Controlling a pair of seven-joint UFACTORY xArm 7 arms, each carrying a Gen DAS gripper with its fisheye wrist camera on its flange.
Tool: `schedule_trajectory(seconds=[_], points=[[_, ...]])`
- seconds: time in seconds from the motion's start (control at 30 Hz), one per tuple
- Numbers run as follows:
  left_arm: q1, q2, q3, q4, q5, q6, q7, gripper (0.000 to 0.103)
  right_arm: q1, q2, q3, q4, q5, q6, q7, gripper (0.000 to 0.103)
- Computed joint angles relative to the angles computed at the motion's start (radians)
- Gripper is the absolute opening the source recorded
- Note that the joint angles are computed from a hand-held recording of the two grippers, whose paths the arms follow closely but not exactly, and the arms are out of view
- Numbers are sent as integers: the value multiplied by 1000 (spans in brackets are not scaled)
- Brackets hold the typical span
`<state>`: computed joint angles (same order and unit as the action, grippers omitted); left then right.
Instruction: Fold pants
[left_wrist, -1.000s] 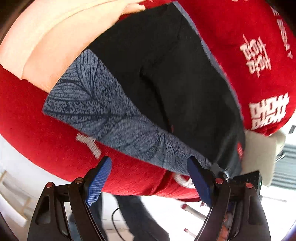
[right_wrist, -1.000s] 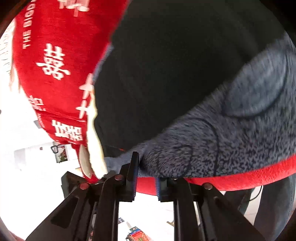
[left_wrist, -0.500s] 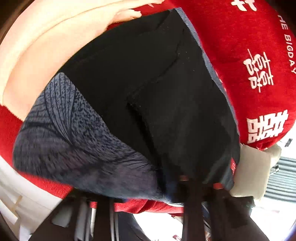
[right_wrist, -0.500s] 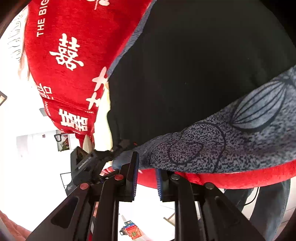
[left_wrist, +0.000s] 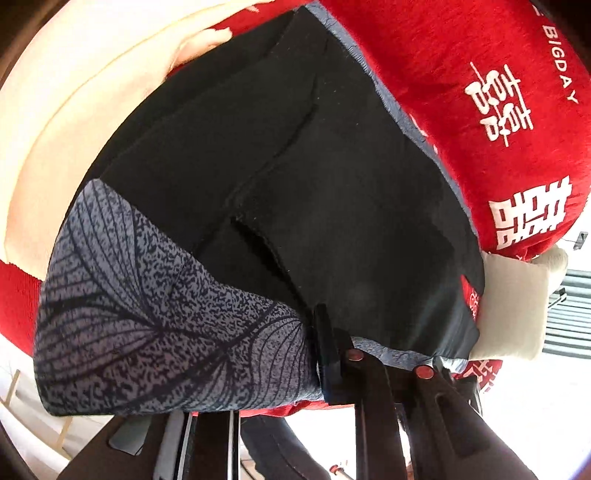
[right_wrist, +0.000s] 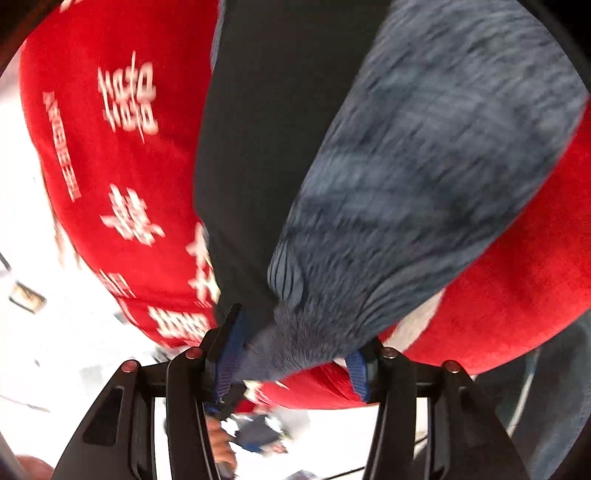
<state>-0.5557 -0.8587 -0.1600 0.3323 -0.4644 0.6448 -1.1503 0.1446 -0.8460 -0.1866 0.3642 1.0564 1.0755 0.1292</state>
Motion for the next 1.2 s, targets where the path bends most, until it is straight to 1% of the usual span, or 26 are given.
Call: schedule_trajectory(seconds=[0.03, 0.07, 0.1, 0.13, 0.2, 0.23, 0.3, 0.37, 0.47, 0.5, 0.53, 0.57, 0.7, 0.73, 0.83, 0.9, 0.93, 1.0, 1.07, 1.13, 1.2], points=[[1, -8, 1, 0, 4, 11, -1, 20, -12, 7, 8, 9, -21, 5, 41, 17], [3, -11, 2, 6, 8, 17, 1, 20, -27, 14, 24, 28, -66, 17, 89, 8], [11, -15, 2, 19, 22, 32, 5, 20, -30, 27, 40, 67, -118, 34, 115, 8], [21, -17, 2, 35, 35, 49, 9, 20, -19, 40, 45, 105, -149, 45, 109, 8], [39, -15, 4, 67, 51, 64, 16, 20, 16, 94, 56, 230, -237, 83, 56, 7], [51, -9, 7, 89, 59, 71, 21, 20, 33, 126, 55, 291, -264, 98, 25, 7], [73, 9, 16, 130, 69, 76, 36, 20, 62, 210, 43, 417, -287, 131, -35, 7], [97, 41, 24, 173, 78, 73, 53, 20, 74, 305, 32, 533, -289, 169, -84, 7], [146, 111, 37, 249, 104, 51, 87, 20, 81, 503, 29, 753, -275, 232, -163, 7], [164, 140, 43, 274, 114, 40, 102, 20, 81, 591, 34, 848, -268, 256, -179, 7], [181, 181, 49, 305, 126, 28, 121, 20, 75, 656, 40, 916, -263, 279, -187, 7], [193, 221, 56, 330, 130, 12, 138, 20, 68, 707, 52, 967, -258, 288, -183, 7], [226, 432, 103, 440, 122, -63, 255, 20, 18, 1005, 92, 1274, -259, 382, -142, 8], [236, 484, 110, 466, 120, -72, 283, 20, 7, 1060, 105, 1328, -266, 395, -135, 8], [271, 618, 119, 522, 114, -98, 357, 20, -23, 1268, 151, 1544, -295, 456, -98, 8], [297, 695, 116, 549, 107, -101, 384, 20, -35, 1401, 184, 1690, -321, 492, -74, 8], [308, 722, 111, 559, 103, -96, 386, 20, -41, 1444, 199, 1734, -332, 501, -72, 8], [325, 755, 107, 555, 68, -108, 401, 20, -45, 1533, 229, 1832, -364, 521, -67, 8], [340, 756, 99, 560, 63, -99, 392, 20, -58, 1560, 257, 1854, -373, 520, -64, 8], [350, 734, 92, 574, 87, -51, 388, 23, -83, 1600, 296, 1909, -372, 549, -61, 8], [357, 702, 83, 597, 134, 8, 361, 25, -103, 1642, 332, 1985, -381, 596, -46, 10]])
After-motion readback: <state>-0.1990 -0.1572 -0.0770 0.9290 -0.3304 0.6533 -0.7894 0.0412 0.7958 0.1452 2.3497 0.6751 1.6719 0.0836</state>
